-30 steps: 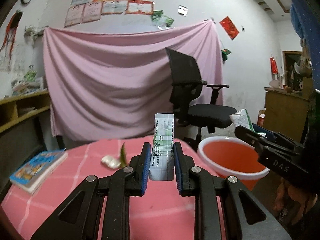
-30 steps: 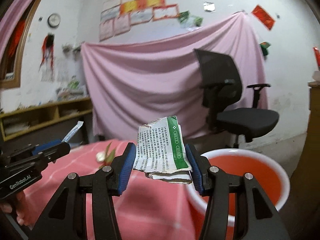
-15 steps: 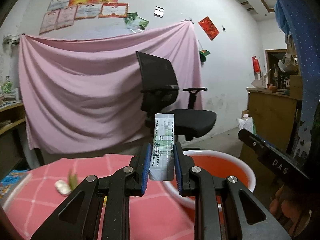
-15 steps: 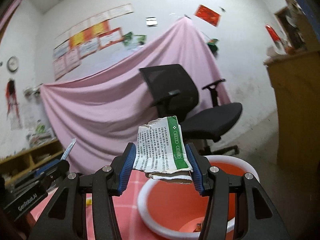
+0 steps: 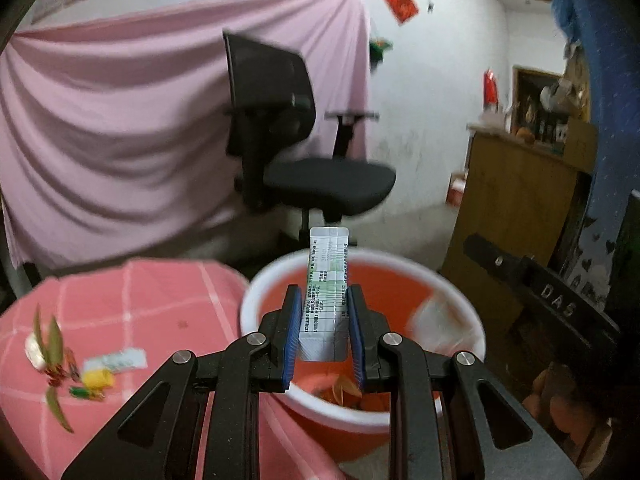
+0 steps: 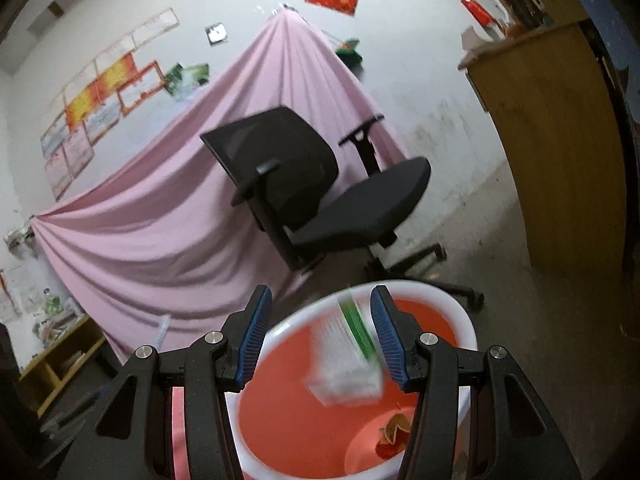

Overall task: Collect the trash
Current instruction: 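Carry both items over the orange bucket and open both tools to drop them, then move both open tools back over the table toward the remaining items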

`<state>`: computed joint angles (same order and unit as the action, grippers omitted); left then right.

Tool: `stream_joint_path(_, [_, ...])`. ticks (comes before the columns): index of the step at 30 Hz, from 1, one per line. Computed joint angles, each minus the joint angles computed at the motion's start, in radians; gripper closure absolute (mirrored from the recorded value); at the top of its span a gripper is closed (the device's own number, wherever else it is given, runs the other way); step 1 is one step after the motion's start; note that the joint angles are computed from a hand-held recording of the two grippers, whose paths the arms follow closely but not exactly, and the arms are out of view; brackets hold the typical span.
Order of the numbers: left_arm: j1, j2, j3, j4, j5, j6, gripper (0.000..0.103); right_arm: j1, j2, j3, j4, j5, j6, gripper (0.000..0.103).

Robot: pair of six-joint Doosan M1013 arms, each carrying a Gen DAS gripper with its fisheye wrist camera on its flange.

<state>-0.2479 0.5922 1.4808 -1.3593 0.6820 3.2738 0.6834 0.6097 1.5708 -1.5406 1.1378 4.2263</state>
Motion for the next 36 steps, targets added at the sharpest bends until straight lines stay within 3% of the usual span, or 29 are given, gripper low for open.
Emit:
stream_joint_path(2, [-0.012,0.001,-0.008,0.084,-0.03,-0.077,0.084,-0.007,-0.004,0.005,0.017,-0.034,0.004,0.053])
stream_joint_path(6, [-0.018,0.013,-0.039,0.219,-0.012,-0.233,0.084,-0.016,-0.008,0.008,0.045,-0.076,0.0,0.053])
stream_joint_path(9, [-0.019,0.018,-0.055,0.288,-0.008,-0.316,0.069,-0.016,-0.009,0.008,0.061,-0.082,-0.008,0.053])
stream_joint_path(10, [-0.016,0.018,-0.053,0.281,-0.008,-0.321,0.063,-0.015,-0.009,0.008,0.066,-0.082,-0.011,0.053])
stream_joint_path(18, [0.018,-0.005,-0.023,0.175,-0.033,-0.275,0.062,-0.007,-0.008,-0.009,0.084,-0.06,-0.032,0.051])
stream_joint_path(24, [0.058,-0.038,0.012,0.004,-0.079,-0.169,0.062,0.012,0.009,-0.047,-0.004,-0.011,-0.066,0.045])
stream_joint_path(27, [0.086,-0.061,0.045,-0.18,-0.121,-0.036,0.061,0.038,0.033,-0.077,-0.111,0.083,-0.07,0.029])
stream_joint_path(30, [0.114,-0.072,0.067,-0.362,-0.135,0.102,0.051,0.053,0.058,-0.117,-0.178,0.14,-0.116,0.022])
stream_joint_path(33, [0.146,-0.081,0.089,-0.537,-0.128,0.237,0.041,0.059,0.081,-0.16,-0.211,0.154,-0.164,0.007])
stream_joint_path(34, [0.158,-0.082,0.093,-0.581,-0.124,0.27,0.033,0.061,0.09,-0.178,-0.22,0.156,-0.184,0.0])
stream_joint_path(35, [0.17,-0.082,0.098,-0.631,-0.118,0.309,0.019,0.063,0.097,-0.191,-0.228,0.157,-0.201,0.0])
stream_joint_path(36, [0.18,-0.081,0.105,-0.692,-0.11,0.358,0.013,0.065,0.105,-0.206,-0.245,0.152,-0.223,0.0])
